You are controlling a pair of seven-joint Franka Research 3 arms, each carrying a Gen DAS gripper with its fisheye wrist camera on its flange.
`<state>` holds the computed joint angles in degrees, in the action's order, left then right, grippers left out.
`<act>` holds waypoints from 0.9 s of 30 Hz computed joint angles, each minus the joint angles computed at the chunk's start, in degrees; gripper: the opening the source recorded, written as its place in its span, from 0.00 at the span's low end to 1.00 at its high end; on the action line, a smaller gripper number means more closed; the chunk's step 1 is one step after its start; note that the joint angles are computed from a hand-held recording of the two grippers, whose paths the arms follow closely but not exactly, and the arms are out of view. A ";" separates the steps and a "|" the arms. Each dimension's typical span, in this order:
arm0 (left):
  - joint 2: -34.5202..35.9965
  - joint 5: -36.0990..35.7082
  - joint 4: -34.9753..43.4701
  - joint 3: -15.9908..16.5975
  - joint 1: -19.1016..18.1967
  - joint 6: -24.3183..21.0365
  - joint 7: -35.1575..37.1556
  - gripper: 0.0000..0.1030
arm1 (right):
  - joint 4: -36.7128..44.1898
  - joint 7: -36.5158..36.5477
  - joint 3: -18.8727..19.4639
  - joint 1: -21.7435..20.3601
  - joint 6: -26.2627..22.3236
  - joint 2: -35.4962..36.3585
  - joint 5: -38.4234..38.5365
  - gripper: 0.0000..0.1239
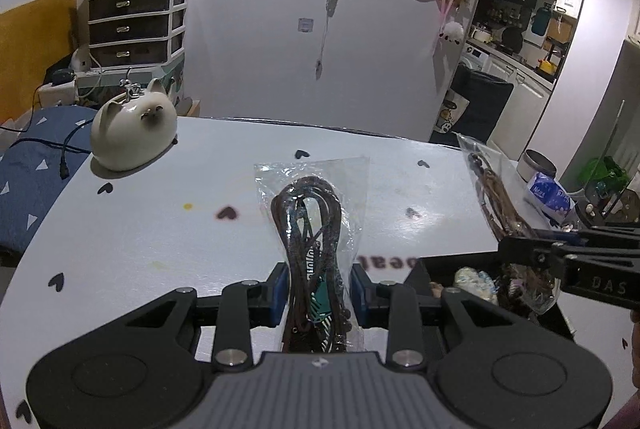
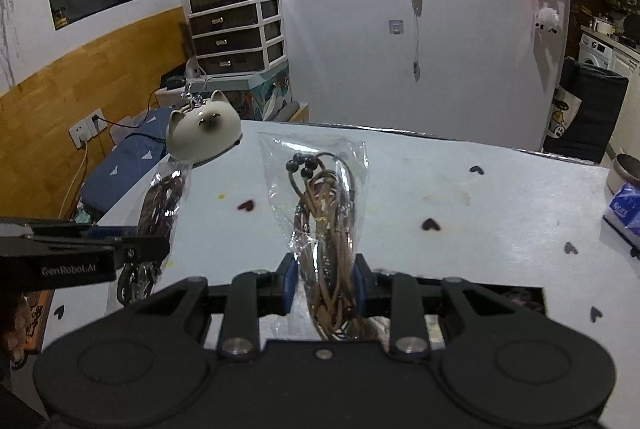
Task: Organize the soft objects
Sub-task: 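Lift and carry both cord bags over the black box with both tools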
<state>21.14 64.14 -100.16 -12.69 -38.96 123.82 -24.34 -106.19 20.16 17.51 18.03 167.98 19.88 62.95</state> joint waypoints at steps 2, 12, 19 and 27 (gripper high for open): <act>1.93 0.04 3.02 0.07 -0.87 -1.62 0.57 0.33 | 0.25 -2.56 0.24 -1.74 -1.71 -0.24 1.66 0.24; 11.59 -1.25 17.87 3.13 -6.81 -7.80 1.56 0.33 | 3.57 -16.23 -3.83 -6.41 -13.20 0.32 2.86 0.24; 15.89 -4.42 24.89 5.14 -10.19 -10.82 1.74 0.33 | 9.52 -23.94 -7.58 -8.91 -27.51 3.98 -11.87 0.24; 18.32 -5.56 28.72 6.66 -11.50 -9.31 3.13 0.33 | 17.48 -36.19 -8.30 -9.34 -41.05 10.45 -27.68 0.31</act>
